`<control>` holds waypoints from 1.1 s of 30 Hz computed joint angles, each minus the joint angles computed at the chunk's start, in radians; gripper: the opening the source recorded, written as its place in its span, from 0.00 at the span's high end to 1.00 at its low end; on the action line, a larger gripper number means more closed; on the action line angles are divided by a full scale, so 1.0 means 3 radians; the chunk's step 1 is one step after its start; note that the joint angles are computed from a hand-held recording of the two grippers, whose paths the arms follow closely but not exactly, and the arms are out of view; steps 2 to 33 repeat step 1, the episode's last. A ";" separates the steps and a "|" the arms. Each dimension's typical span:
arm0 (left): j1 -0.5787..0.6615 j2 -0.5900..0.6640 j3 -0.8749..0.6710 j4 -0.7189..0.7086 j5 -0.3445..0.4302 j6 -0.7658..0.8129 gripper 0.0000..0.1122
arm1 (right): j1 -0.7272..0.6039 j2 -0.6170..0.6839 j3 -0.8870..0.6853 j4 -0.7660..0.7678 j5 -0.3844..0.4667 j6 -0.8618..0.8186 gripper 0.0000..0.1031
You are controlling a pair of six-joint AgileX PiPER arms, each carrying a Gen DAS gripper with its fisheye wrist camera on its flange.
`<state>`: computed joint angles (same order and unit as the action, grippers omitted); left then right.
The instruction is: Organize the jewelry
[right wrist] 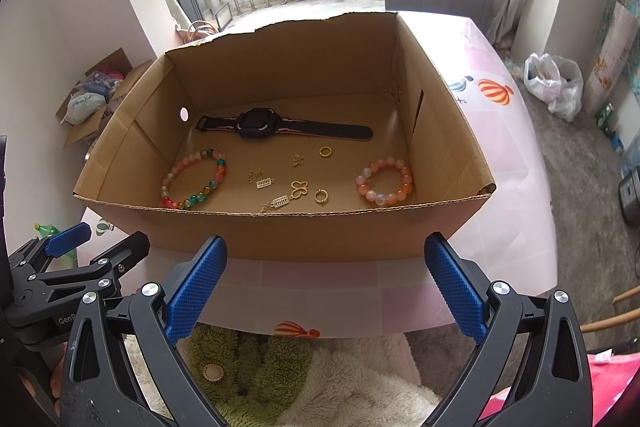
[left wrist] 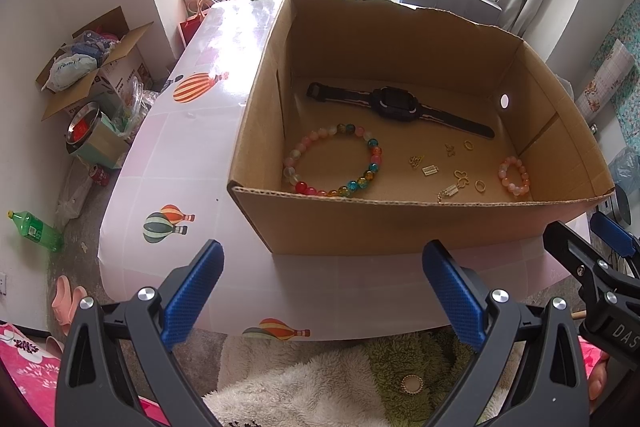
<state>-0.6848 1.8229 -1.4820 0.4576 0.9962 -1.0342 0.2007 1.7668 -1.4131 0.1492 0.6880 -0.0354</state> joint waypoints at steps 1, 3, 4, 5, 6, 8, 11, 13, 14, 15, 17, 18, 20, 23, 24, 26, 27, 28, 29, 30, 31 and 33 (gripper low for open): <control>0.0010 0.0010 -0.0017 -0.0006 0.0000 0.0019 0.13 | 0.0001 0.0000 0.0000 0.0000 0.0001 0.0001 0.08; 0.0010 0.0010 -0.0017 -0.0006 0.0000 0.0019 0.13 | 0.0001 0.0000 0.0000 0.0000 0.0001 0.0001 0.08; 0.0010 0.0010 -0.0017 -0.0006 0.0000 0.0019 0.13 | 0.0001 0.0000 0.0000 0.0000 0.0001 0.0001 0.08; 0.0010 0.0010 -0.0017 -0.0006 0.0000 0.0019 0.13 | 0.0001 0.0000 0.0000 0.0000 0.0001 0.0001 0.08; 0.0010 0.0010 -0.0017 -0.0006 0.0000 0.0019 0.13 | 0.0001 0.0000 0.0000 0.0000 0.0001 0.0001 0.08; 0.0010 0.0010 -0.0017 -0.0006 0.0000 0.0019 0.13 | 0.0001 0.0000 0.0000 0.0000 0.0001 0.0001 0.08; 0.0010 0.0010 -0.0017 -0.0006 0.0000 0.0019 0.13 | 0.0001 0.0000 0.0000 0.0000 0.0001 0.0001 0.08; 0.0010 0.0010 -0.0017 -0.0006 0.0000 0.0019 0.13 | 0.0001 0.0000 0.0000 0.0000 0.0001 0.0001 0.08; 0.0010 0.0010 -0.0017 -0.0006 0.0000 0.0019 0.13 | 0.0001 0.0000 0.0000 0.0000 0.0001 0.0001 0.08; 0.0010 0.0010 -0.0017 -0.0006 0.0000 0.0019 0.13 | 0.0001 0.0000 0.0000 0.0000 0.0001 0.0001 0.08; 0.0010 0.0010 -0.0017 -0.0006 0.0000 0.0019 0.13 | 0.0001 0.0000 0.0000 0.0000 0.0001 0.0001 0.08; 0.0010 0.0010 -0.0017 -0.0006 0.0000 0.0019 0.13 | 0.0001 0.0000 0.0000 0.0000 0.0001 0.0001 0.08; 0.0010 0.0010 -0.0017 -0.0006 0.0000 0.0019 0.13 | 0.0001 0.0000 0.0000 0.0000 0.0001 0.0001 0.08; 0.0010 0.0010 -0.0017 -0.0006 0.0000 0.0019 0.13 | 0.0001 0.0000 0.0000 0.0000 0.0001 0.0001 0.08; 0.0010 0.0010 -0.0017 -0.0006 0.0000 0.0019 0.13 | 0.0001 0.0000 0.0000 0.0000 0.0001 0.0001 0.08; 0.0010 0.0010 -0.0017 -0.0006 0.0000 0.0019 0.13 | 0.0001 0.0000 0.0000 0.0000 0.0001 0.0001 0.08; 0.0010 0.0010 -0.0017 -0.0006 0.0000 0.0019 0.13 | 0.0001 0.0000 0.0000 0.0000 0.0001 0.0001 0.08; 0.0010 0.0010 -0.0017 -0.0006 0.0000 0.0019 0.13 | 0.0001 0.0000 0.0000 0.0000 0.0001 0.0001 0.08; 0.0010 0.0010 -0.0017 -0.0006 0.0000 0.0019 0.13 | 0.0001 0.0000 0.0000 0.0000 0.0001 0.0001 0.08; 0.0010 0.0010 -0.0017 -0.0006 0.0000 0.0019 0.13 | 0.0001 0.0000 0.0000 0.0000 0.0001 0.0001 0.08; 0.0010 0.0010 -0.0017 -0.0006 0.0000 0.0019 0.13 | 0.0001 0.0000 0.0000 0.0000 0.0001 0.0001 0.08; 0.0010 0.0010 -0.0017 -0.0006 0.0000 0.0019 0.13 | 0.0001 0.0000 0.0000 0.0000 0.0001 0.0001 0.08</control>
